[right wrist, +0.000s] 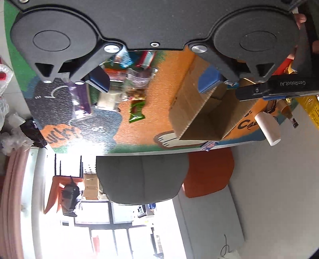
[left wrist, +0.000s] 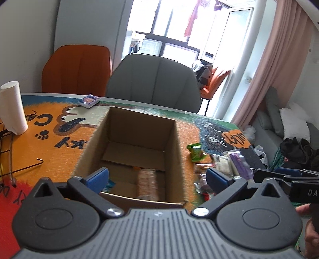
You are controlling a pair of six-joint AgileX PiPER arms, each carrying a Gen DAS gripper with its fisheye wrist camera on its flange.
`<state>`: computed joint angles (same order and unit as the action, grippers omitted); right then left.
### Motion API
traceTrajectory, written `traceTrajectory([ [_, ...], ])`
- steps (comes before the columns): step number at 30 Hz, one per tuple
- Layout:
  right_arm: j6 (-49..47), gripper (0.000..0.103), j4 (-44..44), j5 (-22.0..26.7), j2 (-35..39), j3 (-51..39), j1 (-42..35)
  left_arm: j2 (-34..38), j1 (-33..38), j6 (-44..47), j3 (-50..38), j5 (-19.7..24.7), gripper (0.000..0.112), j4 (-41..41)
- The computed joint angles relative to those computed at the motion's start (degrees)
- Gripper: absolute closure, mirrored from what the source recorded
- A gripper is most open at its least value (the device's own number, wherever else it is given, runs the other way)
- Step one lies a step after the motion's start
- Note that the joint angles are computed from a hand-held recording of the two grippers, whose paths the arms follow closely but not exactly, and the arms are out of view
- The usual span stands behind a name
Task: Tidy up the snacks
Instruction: 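Open the left tool dropping the blue packet while the right releases the bread pack, then move both tools back over the snack pile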
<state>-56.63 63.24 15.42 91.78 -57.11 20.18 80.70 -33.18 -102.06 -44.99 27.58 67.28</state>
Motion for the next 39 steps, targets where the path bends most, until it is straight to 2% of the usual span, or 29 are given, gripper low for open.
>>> traceTrajectory([
  [5,-7.11,0.0,6.12,1.97,-2.13,2.88,-3.61,0.84,-3.76,-2.66,-0.81,2.22,0.009,1.19],
  [17,-17.88,0.0,14.68,5.96,-5.8,8.21,-11.61,4.84,-10.97,-3.88,-4.22,5.67,0.009,1.02],
  [29,-24.13,0.0,18.86,7.3,-5.79,11.09,-17.96,9.5,-15.17,-5.16,-7.48,5.91,0.009,1.08],
  [39,-29.0,0.0,21.08,9.05,-1.71,10.83,-20.75,15.43,-16.49,-4.45,-11.19,5.36,0.012,0.82],
])
